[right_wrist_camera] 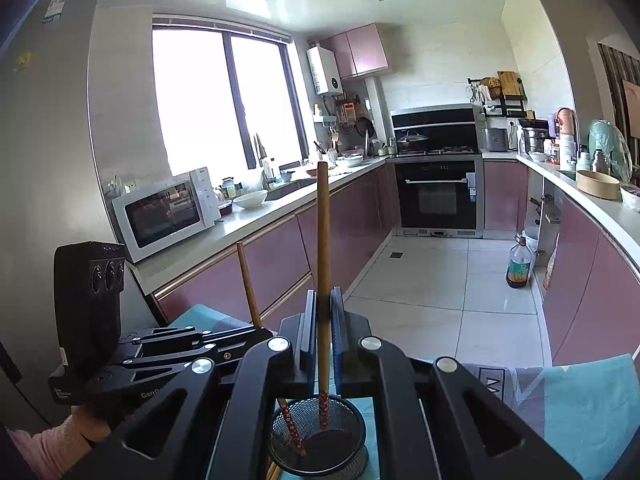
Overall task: Organize utensils
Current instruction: 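Lower both chopsticks into the black mesh cup and open both grippers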
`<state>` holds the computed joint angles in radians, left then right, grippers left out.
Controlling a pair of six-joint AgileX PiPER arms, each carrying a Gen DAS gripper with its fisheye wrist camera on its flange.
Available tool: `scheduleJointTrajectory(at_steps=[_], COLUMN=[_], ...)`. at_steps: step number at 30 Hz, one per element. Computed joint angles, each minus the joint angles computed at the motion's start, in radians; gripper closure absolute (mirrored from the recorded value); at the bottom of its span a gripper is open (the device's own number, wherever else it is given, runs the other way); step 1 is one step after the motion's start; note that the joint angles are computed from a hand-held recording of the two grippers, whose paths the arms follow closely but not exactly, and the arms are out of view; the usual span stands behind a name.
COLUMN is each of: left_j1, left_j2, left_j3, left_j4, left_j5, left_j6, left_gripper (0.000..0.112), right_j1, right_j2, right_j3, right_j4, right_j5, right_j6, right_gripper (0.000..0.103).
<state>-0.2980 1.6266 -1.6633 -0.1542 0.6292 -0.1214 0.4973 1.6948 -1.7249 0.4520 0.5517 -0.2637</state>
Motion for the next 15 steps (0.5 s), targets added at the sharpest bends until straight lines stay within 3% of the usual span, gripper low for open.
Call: scheduleJointTrajectory(at_steps=[9,15], left_j1=[0.060,0.089], left_j2=[0.050,0.114], left_j3=[0.039,-0.010], left_j4=[-0.135,-0.162], left_j5=[-0.011,0.004], left_j6=[0.161,0.183], left_gripper=[0.105,0.105], right_j1=[0.012,0.016], right_j2=[0.138,0.217], right_j3=[-0.154,-0.251], right_j4=[-0.094,-0.128], right_j5=[0.224,0.295], right_j6=[0.099,0.156], right_gripper=[0.098,0.097])
